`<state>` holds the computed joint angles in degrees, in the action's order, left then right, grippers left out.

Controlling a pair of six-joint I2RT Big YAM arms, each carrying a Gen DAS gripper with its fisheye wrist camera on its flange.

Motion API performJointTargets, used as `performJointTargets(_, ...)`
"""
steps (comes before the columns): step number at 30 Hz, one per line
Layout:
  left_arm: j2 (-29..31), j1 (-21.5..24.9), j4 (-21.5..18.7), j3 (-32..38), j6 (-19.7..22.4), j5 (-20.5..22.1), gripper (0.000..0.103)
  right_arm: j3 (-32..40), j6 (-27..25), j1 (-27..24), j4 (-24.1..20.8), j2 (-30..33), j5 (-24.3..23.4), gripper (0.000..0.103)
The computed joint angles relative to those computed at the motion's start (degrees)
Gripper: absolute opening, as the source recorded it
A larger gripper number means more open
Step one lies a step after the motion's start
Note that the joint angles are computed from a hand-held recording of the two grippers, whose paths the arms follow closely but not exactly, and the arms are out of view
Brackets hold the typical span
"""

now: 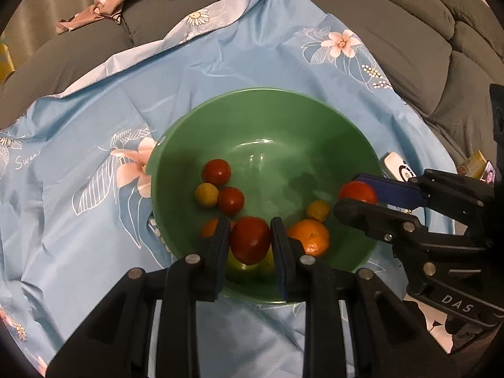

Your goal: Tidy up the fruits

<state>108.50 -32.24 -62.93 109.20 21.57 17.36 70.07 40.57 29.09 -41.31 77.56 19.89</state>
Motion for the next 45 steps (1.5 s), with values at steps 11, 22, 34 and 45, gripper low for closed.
performJointTargets(11,-1.8,0.0,0.5,-0.1,-1.2,-1.2,0.056,2.1,1.2,1.1,-4.3,-0.6,3.1,0.028)
performJointTargets(22,-6.2,0.6,0.9,-2.1,-2.5,-2.4,0.083,6.1,2.0,3.2,-10.3,-1.4,6.8,0.039)
performJointTargets(34,-7.7,0.9,-5.4,3.0,-7.0,-5.2,0.102,16.0,5.7,3.4,-24.1,-0.6,7.9,0.051)
performJointTargets(45,-4.6,1.0,-13.9,13.2,-9.3,-1.5,0.102,23.1,1.6,3.5,-30.3,0.5,6.5,0.051)
